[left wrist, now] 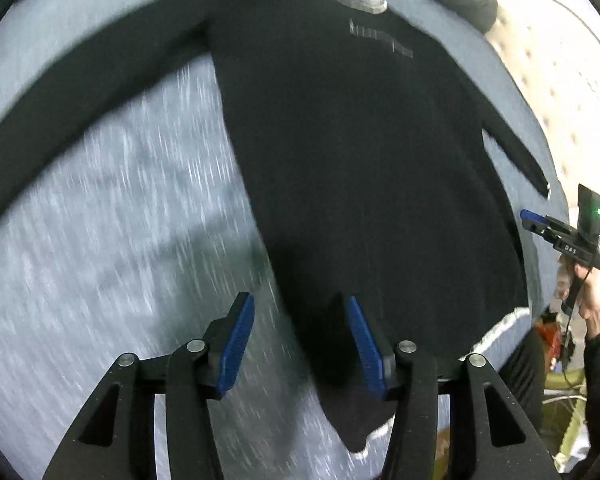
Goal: Fold clothes
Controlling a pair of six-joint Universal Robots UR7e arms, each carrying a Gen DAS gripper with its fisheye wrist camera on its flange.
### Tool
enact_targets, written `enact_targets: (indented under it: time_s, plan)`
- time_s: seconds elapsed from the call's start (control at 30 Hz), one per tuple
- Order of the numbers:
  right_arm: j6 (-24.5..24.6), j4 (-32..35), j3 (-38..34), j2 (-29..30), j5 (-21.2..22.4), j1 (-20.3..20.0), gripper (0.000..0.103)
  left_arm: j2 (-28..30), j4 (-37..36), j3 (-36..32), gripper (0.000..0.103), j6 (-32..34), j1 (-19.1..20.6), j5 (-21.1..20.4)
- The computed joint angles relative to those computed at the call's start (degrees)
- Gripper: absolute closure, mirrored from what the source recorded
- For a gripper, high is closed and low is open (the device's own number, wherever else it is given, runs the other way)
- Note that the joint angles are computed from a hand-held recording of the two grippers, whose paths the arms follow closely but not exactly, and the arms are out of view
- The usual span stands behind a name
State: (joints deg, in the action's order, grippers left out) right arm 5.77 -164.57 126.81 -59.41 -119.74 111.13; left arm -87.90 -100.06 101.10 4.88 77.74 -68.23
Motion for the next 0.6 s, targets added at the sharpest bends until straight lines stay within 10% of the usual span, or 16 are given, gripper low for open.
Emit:
enact_targets:
  time_s: [0.6]
  plan:
    - [9.0,4.5,7.4,-4.2,4.3,1.8,0.059,-8.9,2.9,9.8,0.056,-3.1,1.7,-7.1]
